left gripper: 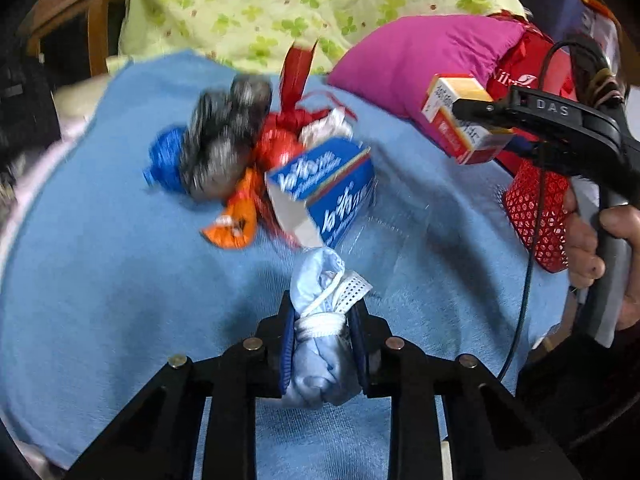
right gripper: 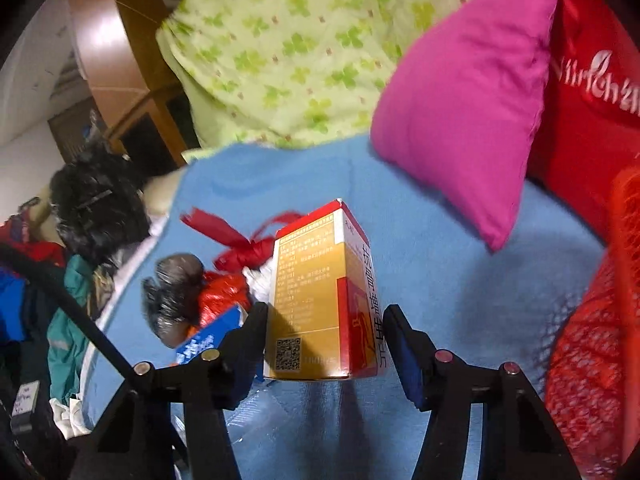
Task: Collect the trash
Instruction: 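Grasp the white crumpled tissue with the left tool while the right tool grasps the orange-yellow medicine box, then carry both items into the red mesh basket and open both tools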
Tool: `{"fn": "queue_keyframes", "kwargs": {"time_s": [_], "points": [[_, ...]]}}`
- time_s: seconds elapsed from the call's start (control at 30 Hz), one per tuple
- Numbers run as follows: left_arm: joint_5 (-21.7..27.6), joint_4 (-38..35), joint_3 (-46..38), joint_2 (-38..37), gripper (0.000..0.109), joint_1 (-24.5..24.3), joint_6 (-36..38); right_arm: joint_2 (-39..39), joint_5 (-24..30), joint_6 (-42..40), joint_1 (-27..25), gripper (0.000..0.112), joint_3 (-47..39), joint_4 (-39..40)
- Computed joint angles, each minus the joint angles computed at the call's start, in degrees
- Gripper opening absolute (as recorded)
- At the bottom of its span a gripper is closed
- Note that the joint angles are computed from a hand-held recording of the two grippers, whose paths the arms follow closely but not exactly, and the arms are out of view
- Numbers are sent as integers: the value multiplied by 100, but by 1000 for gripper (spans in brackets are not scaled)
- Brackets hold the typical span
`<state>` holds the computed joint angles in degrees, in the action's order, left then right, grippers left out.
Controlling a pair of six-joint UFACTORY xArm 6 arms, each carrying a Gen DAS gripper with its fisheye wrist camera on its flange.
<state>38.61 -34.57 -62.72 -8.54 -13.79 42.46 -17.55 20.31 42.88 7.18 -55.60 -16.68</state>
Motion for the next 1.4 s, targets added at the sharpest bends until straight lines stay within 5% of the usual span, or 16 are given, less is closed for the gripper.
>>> {"fn": "queue_keyframes", "kwargs": {"time_s": [0.43, 0.73, 1.0, 1.4], "points": [[-909, 1919, -414, -469, 27, -1134, -1070, -2142, -578, 1381, -785, 62, 1271, -1637], [-1132, 2899, -1107, 18, 27, -2103, -1751, -3338, -444, 484, -1782, 62, 2111, -378], [-1259, 3324, -1715, 417, 27, -2821, -1970, -3970, -524, -750, -2543, 62, 2662, 1601], [-1149, 3453, -2581, 1158, 27, -3324, -2069, -4100, -513, -1805, -2922, 62, 2827, 3494]]}}
